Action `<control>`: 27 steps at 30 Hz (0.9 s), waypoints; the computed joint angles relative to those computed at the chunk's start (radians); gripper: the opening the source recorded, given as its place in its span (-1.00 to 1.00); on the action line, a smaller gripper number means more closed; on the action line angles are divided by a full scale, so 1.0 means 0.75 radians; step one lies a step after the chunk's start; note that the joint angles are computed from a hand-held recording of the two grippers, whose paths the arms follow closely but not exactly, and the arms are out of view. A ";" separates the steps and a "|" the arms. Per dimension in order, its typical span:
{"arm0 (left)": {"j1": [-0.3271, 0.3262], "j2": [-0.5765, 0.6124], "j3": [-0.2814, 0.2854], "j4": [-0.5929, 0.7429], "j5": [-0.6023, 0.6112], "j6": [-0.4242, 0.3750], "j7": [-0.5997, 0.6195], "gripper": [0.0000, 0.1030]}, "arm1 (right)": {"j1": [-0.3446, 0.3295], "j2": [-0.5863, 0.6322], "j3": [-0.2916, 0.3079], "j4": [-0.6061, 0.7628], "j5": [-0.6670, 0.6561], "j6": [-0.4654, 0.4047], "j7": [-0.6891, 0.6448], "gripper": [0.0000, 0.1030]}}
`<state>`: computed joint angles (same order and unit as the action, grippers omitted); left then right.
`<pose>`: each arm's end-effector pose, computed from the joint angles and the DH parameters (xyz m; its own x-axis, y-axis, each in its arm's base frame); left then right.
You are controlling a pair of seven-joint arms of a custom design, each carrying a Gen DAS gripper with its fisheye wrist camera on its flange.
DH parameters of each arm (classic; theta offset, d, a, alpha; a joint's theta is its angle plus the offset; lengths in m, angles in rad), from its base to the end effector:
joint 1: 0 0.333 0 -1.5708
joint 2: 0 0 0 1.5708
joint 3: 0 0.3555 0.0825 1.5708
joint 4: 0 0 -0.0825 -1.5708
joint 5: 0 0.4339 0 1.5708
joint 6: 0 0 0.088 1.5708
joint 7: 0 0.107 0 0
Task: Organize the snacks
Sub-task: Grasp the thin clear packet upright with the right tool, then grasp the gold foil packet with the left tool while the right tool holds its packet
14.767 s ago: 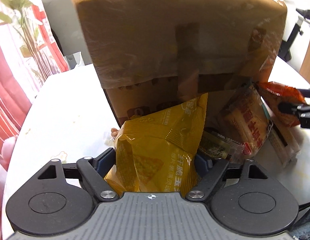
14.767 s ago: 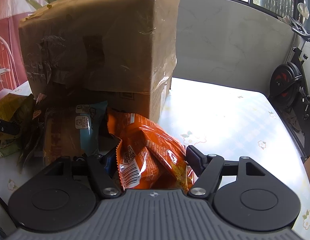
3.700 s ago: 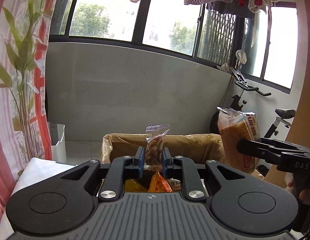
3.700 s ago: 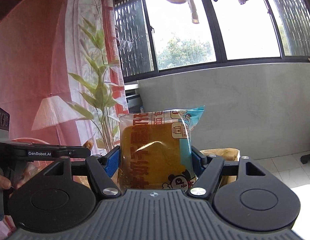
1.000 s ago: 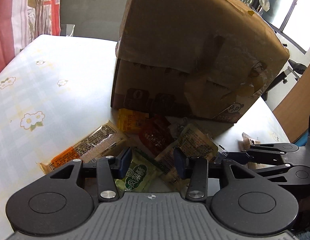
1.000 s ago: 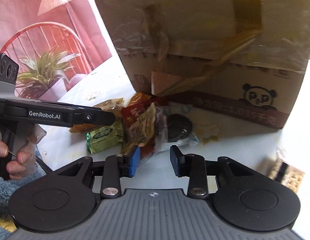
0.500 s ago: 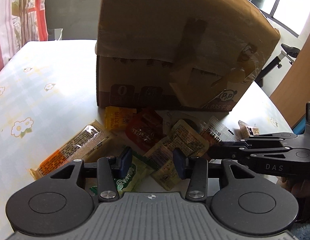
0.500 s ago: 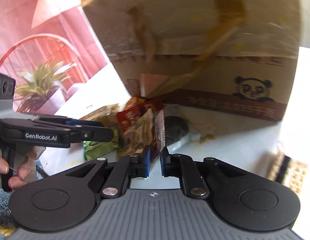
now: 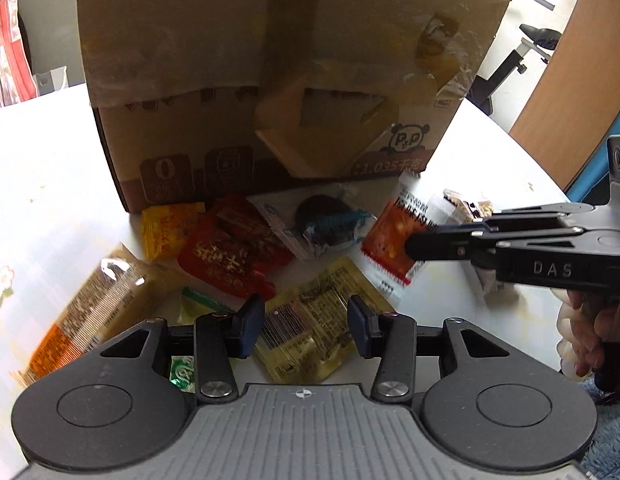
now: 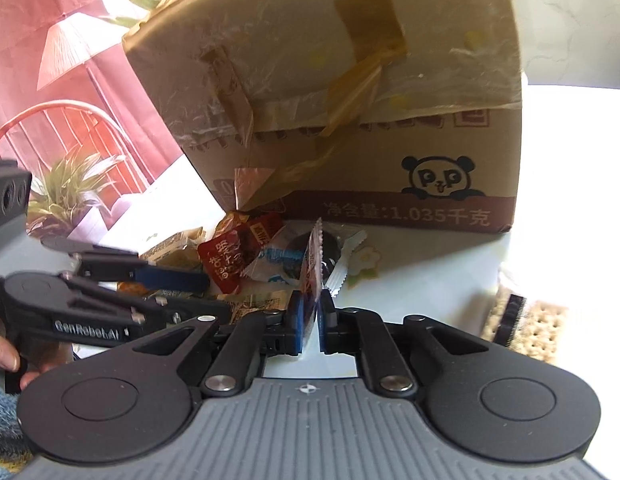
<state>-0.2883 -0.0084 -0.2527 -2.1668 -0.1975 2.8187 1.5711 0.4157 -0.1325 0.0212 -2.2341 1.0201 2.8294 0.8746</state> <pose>0.5372 -0.3118 0.4858 -0.4121 -0.8968 0.1610 -0.7635 0.2434 -0.5982 0.5395 0.2045 0.5056 0.3907 -0.8358 -0.3856 -0.7306 -0.0268 -0.6823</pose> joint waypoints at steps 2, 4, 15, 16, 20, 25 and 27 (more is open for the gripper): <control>-0.005 -0.002 -0.004 -0.007 -0.012 0.003 0.009 -0.07 | 0.002 -0.006 -0.001 -0.006 0.010 0.011 -0.007 -0.89; -0.008 -0.002 -0.007 -0.016 0.030 0.007 -0.018 -0.06 | 0.007 -0.008 -0.003 -0.010 0.031 0.026 -0.016 -0.89; -0.012 -0.043 -0.015 -0.063 0.206 0.018 -0.196 -0.25 | 0.039 -0.054 -0.026 -0.046 0.248 0.069 -0.192 -0.89; -0.009 -0.052 -0.016 -0.069 0.210 0.008 -0.207 -0.25 | 0.039 -0.056 -0.027 -0.048 0.262 0.068 -0.202 -0.89; 0.009 -0.068 -0.022 -0.072 0.276 -0.038 -0.291 -0.24 | 0.031 -0.059 -0.028 -0.052 0.308 0.054 -0.234 -0.89; 0.025 -0.079 -0.033 -0.065 0.396 -0.078 -0.410 -0.23 | 0.021 -0.061 -0.018 -0.052 0.331 0.047 -0.258 -0.89; 0.026 -0.078 -0.033 -0.059 0.411 -0.098 -0.428 -0.23 | 0.019 -0.061 -0.016 -0.053 0.345 0.049 -0.267 -0.89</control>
